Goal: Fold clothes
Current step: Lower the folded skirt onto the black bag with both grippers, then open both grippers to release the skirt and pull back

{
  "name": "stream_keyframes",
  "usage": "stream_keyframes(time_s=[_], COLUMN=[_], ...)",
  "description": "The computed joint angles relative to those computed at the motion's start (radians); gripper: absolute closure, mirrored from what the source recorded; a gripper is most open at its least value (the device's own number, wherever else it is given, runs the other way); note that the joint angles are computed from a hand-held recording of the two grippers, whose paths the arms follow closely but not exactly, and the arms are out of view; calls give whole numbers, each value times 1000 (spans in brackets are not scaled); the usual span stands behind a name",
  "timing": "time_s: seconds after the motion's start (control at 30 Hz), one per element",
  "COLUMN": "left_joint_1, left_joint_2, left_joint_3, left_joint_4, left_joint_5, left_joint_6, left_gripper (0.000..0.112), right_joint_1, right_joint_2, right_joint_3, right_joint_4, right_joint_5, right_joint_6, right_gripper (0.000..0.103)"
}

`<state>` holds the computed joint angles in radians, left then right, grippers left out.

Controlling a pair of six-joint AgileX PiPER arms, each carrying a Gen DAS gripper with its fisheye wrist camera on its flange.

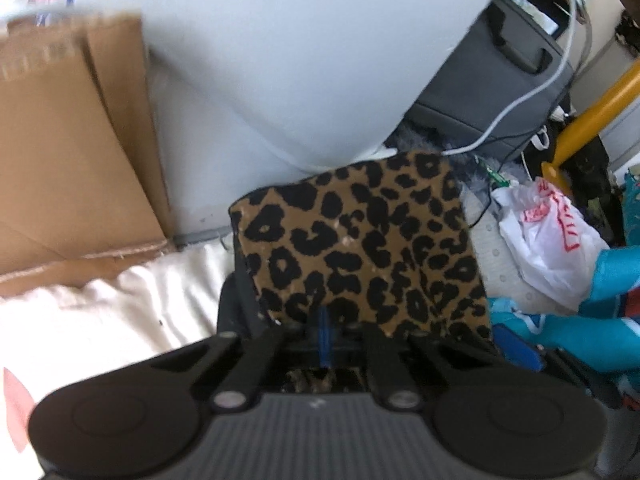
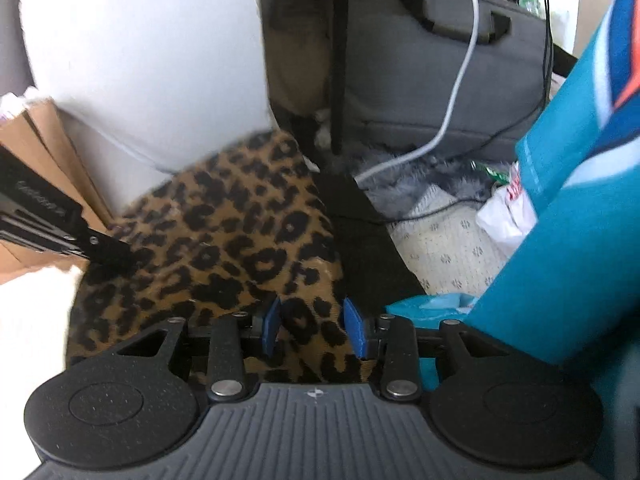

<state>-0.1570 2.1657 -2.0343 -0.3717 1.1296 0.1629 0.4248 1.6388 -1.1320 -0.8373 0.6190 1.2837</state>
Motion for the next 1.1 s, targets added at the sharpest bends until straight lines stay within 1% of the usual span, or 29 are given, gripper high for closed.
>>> stream_keyframes(time_s=[0.07, 0.17, 0.23, 0.33, 0.4, 0.47, 0.53, 0.6, 0.63, 0.7, 0.77, 0.87, 0.97, 1.03, 1.07, 1.1], left_joint_1=[-2, -6, -13, -38, -55, -56, -52, -56, -62, -74, -90, -100, -125, -139, -138, -137], left_joint_2=[-24, -67, -87, -98, -103, -107, -107, -117, -129, -155, -201, -235, -226, -216, -211, -203], left_joint_3=[7, 65, 104, 158, 206, 245, 242, 229, 228, 227, 264, 304, 327, 350, 359, 365], left_joint_4=[1, -26, -45, -33, 10, 18, 18, 48, 70, 112, 144, 153, 209, 268, 286, 306], left_joint_5=[2, -12, -15, -32, -65, -109, -102, -67, -46, -6, -8, 8, 18, 3, 5, 12], left_joint_6=[23, 68, 94, 103, 100, 115, 87, 2, -20, -57, -33, 11, -1, -29, -48, -68], left_gripper=[108, 108, 108, 107, 106, 105, 105, 105, 106, 105, 103, 102, 99, 95, 94, 98], right_joint_1=[26, 60, 54, 36, 20, 19, 21, 16, 17, 19, 27, 43, 63, 73, 78, 83], right_joint_2=[-29, -50, -43, -25, -12, -25, -42, -50, -53, -63, -79, -88, -92, -91, -89, -87], right_joint_3=[22, 37, 39, 44, 52, 82, 101, 93, 85, 72, 70, 74, 90, 100, 96, 90], right_joint_4=[-53, -85, -38, 39, 92, 102, 125, 179, 202, 243, 262, 295, 323, 332, 346, 360], right_joint_5=[0, -9, -37, -71, -90, -103, -99, -80, -69, -56, -55, -50, -48, -41, -21, 2], right_joint_6=[58, 98, 68, 18, -9, 12, 29, 40, 37, 32, 42, 47, 40, 36, 23, 8], right_gripper=[62, 62, 62, 62, 62, 61, 61, 61, 61, 61, 61, 61, 60, 59, 57, 57])
